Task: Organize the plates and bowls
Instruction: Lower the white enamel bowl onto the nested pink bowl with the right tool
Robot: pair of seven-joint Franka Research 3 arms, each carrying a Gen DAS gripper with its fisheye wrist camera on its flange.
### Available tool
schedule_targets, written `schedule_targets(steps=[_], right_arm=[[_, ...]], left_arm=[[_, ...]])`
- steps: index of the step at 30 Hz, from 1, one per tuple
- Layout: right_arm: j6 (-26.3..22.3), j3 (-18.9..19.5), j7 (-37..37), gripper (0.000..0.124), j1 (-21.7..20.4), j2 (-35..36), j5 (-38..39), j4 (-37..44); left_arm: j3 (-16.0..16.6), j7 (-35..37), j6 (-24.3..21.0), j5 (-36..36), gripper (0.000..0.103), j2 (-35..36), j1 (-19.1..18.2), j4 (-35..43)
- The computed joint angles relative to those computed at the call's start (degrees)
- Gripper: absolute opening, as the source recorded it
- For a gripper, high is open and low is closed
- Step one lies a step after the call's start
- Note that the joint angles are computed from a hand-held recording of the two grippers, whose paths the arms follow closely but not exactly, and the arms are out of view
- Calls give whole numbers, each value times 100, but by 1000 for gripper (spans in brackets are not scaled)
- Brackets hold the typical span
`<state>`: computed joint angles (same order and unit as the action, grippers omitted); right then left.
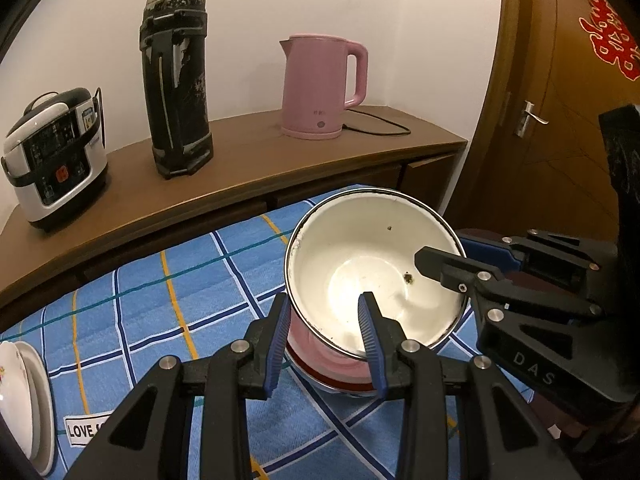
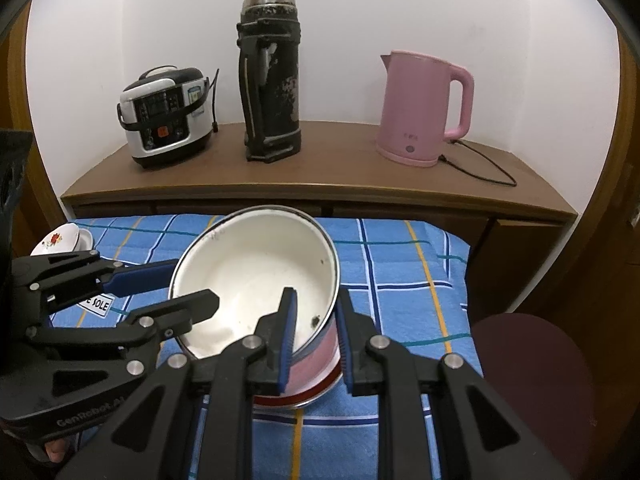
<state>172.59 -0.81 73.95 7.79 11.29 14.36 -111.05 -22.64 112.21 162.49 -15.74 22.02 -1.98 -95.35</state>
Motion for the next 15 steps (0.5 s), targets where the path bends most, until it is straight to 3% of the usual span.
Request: schedule_targets(steps=[15], right_arm=[[-368,-82,235,20,32,247,-208,285]], left_arm=[[172,-324,-351,384,38,221,-173,306]])
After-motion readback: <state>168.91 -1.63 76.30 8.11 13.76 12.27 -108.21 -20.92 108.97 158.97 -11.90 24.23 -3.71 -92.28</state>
